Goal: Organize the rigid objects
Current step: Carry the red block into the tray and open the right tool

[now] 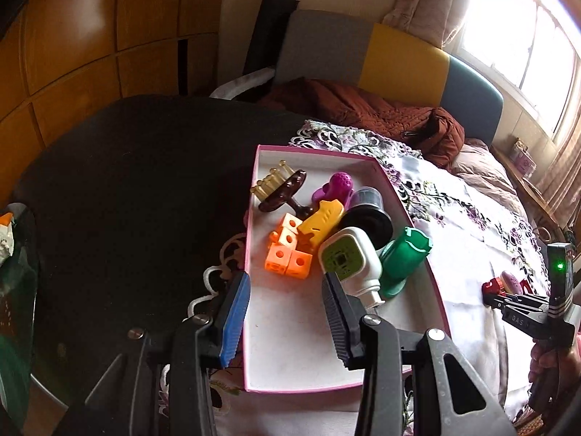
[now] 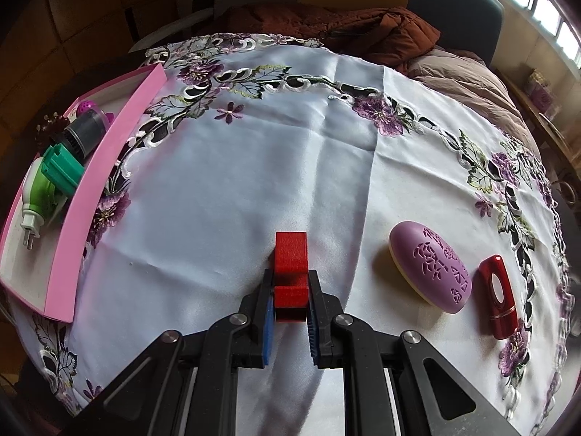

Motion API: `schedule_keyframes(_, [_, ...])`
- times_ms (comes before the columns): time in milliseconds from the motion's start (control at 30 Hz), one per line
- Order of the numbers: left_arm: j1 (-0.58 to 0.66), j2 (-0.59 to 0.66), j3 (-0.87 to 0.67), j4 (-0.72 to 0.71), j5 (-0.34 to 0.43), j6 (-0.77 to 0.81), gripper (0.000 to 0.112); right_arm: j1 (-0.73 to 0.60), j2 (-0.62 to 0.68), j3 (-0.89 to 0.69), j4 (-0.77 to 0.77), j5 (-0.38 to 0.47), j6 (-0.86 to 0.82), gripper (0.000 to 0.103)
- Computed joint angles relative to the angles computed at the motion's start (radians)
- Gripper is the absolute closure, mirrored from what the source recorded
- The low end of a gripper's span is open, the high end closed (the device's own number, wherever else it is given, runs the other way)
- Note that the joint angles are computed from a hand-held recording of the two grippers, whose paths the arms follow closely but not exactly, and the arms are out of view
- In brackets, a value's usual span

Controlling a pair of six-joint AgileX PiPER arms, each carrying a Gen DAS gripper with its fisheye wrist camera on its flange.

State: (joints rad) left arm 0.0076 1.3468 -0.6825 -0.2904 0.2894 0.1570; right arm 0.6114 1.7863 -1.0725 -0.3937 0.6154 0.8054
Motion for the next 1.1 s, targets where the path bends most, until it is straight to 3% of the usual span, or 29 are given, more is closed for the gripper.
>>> schedule_keyframes(333, [0.085,-0.015,0.017,-0.079,0.013,0.099,0.071,0.080,-0.023,-0.042,0.035,-0.014,0.013,0.088])
schedule_keyframes(533, [0.105,-0.021,0.023,-0.113,0.015,0.142,0.071,0.173,-0.019,-0.146,0.068,-0.033,-0.019,0.088])
schedule_keyframes(833, [0.102,-0.042,0.029,-0.083,0.017,0.120,0.071,0.291,0.118,-0.366,0.157,-0.017,-0.140,0.088])
schedule_keyframes(1100, [0.107,-0.044,0.036,-0.075,0.017,0.120,0.071,0.310,0.230,-0.454,0.152,0.035,-0.141,0.088])
